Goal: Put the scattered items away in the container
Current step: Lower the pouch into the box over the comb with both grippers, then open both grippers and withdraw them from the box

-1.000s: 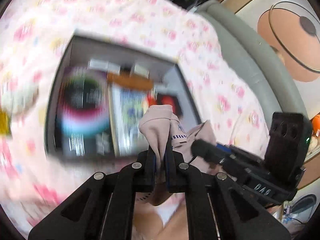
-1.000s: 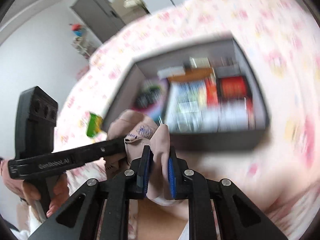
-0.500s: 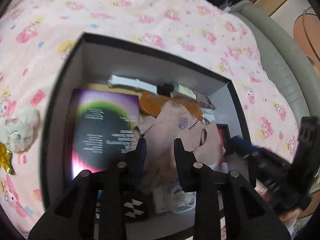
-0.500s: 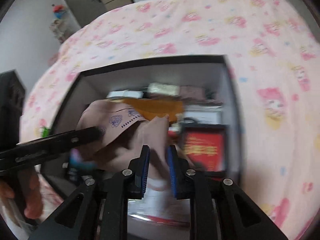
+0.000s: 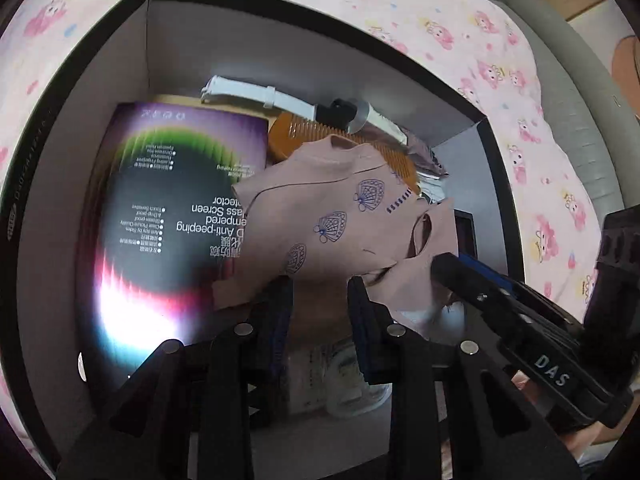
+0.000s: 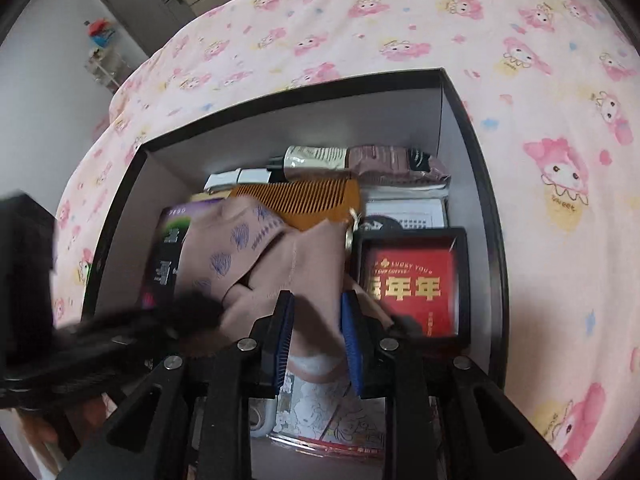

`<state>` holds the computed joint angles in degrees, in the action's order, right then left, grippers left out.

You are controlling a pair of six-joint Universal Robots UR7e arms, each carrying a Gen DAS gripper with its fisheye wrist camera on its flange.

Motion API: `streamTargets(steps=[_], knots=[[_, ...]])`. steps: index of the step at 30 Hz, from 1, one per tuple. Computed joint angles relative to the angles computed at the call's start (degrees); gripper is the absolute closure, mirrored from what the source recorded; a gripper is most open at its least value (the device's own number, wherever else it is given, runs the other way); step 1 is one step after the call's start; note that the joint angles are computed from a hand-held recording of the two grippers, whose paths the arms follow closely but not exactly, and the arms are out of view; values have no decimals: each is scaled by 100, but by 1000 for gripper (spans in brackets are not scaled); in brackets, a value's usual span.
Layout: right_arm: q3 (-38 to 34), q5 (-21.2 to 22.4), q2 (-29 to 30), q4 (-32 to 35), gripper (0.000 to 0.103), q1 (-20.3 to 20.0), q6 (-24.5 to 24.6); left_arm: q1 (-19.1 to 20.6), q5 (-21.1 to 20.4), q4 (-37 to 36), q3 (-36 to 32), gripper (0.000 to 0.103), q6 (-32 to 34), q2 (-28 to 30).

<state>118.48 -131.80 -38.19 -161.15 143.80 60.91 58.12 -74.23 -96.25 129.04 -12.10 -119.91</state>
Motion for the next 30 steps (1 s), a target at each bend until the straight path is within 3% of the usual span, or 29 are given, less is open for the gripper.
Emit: streamTargets(steps=[2,5,8,10,12,14,16,18,21,23,26,28,30], knots=[[-56,-226,-5,120,82,147,46,-115,-4,-153,10,76,73,-80],[-147,-629,112,-148,82,293,-368,-274,9,-402,-40,74,134,32],[-152,-421,187,-322,82,114,-628,-275,41,-501,-100,72,145,468],[-133,-93,152,-36,82,-70,-430,-221,68,-371,-176,72,-39,731],[-78,-40,19,142,82,-13,-156,-134,-25,-475,-84,72,-86,696],[-31,-221,-112,299,79,160,77,-264,63,-570,82,69,-147,390],[-89,-532,-167,779,70,289,406,-495,182,-614,230,58,-62,79],[-217,-698,-165,1318,69,309,625,-672,288,-632,307,57,-8,-41],[-335,-633,-100,1566,69,223,587,-549,282,-632,304,57,-58,159],[-540,-768,-16,2095,69,238,641,-424,253,-682,314,58,-35,86],[-582,-908,-74,2478,69,290,961,-938,765,-916,533,49,-142,-471],[-610,-1129,-175,2764,69,455,1345,-1553,1281,-956,689,31,-227,-990],[-727,-1423,-196,3188,65,675,1805,-1967,1440,-827,669,21,-289,-1384]])
